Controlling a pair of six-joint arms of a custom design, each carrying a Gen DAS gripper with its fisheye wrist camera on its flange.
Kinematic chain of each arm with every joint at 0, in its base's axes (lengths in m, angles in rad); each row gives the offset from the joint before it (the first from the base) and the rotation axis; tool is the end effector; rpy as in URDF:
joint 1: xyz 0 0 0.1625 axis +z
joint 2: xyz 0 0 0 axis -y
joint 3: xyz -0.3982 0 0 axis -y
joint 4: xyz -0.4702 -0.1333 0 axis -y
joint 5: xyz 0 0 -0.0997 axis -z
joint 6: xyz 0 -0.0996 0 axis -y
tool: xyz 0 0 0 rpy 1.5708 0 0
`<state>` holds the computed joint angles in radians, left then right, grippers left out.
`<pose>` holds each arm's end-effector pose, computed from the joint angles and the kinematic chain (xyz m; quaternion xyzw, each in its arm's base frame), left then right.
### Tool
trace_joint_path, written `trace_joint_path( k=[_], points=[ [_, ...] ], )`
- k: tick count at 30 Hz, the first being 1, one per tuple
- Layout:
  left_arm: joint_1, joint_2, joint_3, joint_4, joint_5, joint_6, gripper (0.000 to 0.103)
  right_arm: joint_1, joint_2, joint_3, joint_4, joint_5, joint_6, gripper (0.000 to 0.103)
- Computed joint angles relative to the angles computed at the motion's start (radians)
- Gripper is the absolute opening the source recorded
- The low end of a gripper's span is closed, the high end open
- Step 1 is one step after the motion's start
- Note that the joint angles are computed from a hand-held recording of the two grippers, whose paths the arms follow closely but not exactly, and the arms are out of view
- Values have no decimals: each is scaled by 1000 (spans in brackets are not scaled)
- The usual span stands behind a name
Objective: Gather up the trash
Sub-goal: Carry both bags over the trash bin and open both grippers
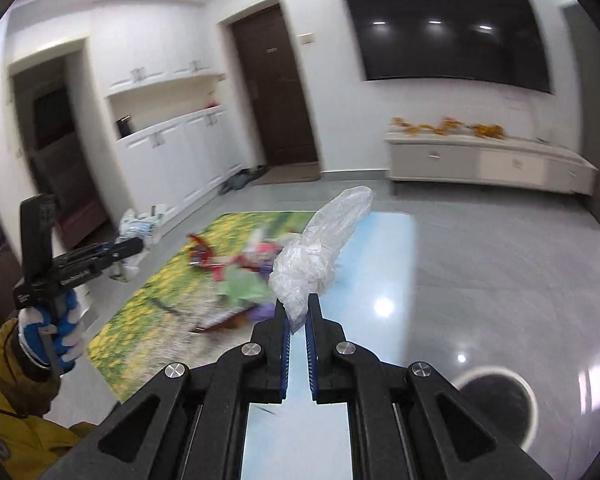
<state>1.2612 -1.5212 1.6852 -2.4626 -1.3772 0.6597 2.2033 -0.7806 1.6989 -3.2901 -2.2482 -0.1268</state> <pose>-0.0446 -0.6399 0.4768 0.4029 0.8391 -0.3331 0.1506 0.4672 -0.5175 0.0867 0.2016 -0.8547 0.4326 0.2042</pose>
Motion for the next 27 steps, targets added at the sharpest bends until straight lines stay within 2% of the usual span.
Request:
trace_joint_path(
  k=[4,8,10,18,27],
  points=[
    [-59,37,20,39,12,9,17,-22,-88,141,-95,-107,55,7],
    [-123,94,31,80,25,-3,17,-58,-161,265,-156,-171,117,7],
    [-151,131,30,100,25,-16,17,-86,-198,321,-181,-180,141,7],
    [-244,315,5,167,15,-93,18,-234,-327,472,-179,-111,233,7],
    [-264,493,-50,206,4,-156,21,-395,-392,510,-115,10,252,7]
  ],
)
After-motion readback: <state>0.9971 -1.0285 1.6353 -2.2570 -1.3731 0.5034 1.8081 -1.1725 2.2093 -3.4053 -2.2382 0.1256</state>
